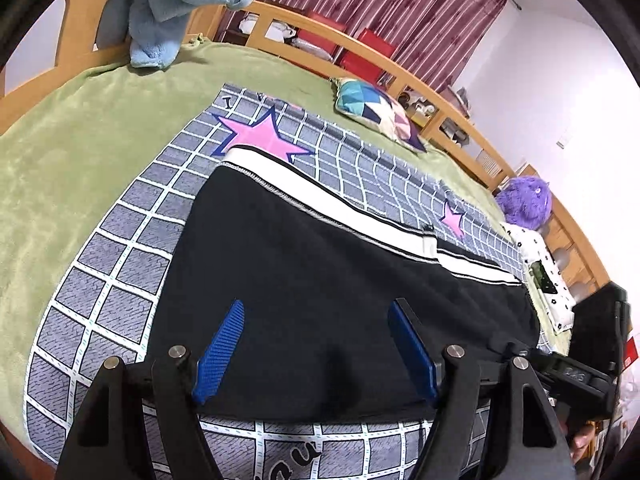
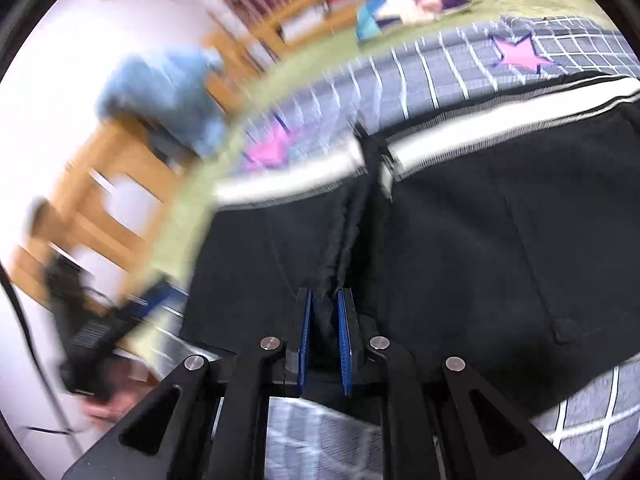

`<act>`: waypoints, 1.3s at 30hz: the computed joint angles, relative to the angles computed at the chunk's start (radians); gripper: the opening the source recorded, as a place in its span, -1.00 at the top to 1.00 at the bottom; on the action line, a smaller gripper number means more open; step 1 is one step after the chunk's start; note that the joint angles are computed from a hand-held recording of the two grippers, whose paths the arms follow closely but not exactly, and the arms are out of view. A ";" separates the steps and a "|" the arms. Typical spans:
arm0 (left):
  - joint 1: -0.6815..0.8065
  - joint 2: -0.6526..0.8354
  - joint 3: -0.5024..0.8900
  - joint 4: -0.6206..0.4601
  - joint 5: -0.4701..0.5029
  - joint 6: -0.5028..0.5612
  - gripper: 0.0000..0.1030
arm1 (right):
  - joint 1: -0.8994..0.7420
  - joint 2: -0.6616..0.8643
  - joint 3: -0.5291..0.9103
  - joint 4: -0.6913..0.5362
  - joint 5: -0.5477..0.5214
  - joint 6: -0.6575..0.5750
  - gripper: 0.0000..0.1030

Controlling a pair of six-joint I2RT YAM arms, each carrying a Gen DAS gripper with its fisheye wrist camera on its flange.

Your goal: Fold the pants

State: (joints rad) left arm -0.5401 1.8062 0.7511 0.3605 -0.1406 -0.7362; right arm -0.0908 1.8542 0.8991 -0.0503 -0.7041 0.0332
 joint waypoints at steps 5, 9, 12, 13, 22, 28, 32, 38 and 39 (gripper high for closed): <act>-0.003 0.010 0.025 -0.046 0.006 -0.003 -0.42 | 0.105 0.041 -0.022 -0.021 0.226 -0.101 0.59; -0.017 0.108 0.157 -0.244 -0.008 0.009 -0.42 | 0.130 0.032 -0.076 0.059 0.285 -0.117 0.25; -0.040 0.163 0.236 -0.341 -0.041 0.026 -0.42 | 0.096 -0.026 -0.081 0.036 0.236 -0.129 0.20; -0.052 0.156 0.235 -0.342 -0.068 0.026 -0.42 | 0.096 -0.035 -0.078 0.044 0.239 -0.139 0.18; 0.001 -0.113 -0.124 -0.107 -0.148 -0.158 -0.42 | 0.045 -0.050 -0.052 0.117 0.264 -0.285 -0.01; 0.083 -0.062 -0.154 -0.071 -0.009 -0.198 -0.40 | -0.033 0.065 0.000 0.161 0.235 -0.223 0.01; 0.053 0.050 -0.120 -0.013 -0.028 -0.239 -0.39 | -0.063 0.107 0.093 0.011 0.244 -0.257 0.03; 0.034 0.093 -0.116 0.068 -0.089 -0.233 -0.38 | -0.104 0.111 0.112 -0.002 0.288 -0.234 -0.27; 0.030 0.095 -0.116 0.072 -0.103 -0.232 -0.37 | -0.111 0.104 0.108 0.005 0.306 -0.231 -0.28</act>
State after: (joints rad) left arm -0.5100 1.9013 0.6350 0.4326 -0.2436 -0.9679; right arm -0.2020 1.9582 1.0072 -0.0455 -0.3977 -0.1979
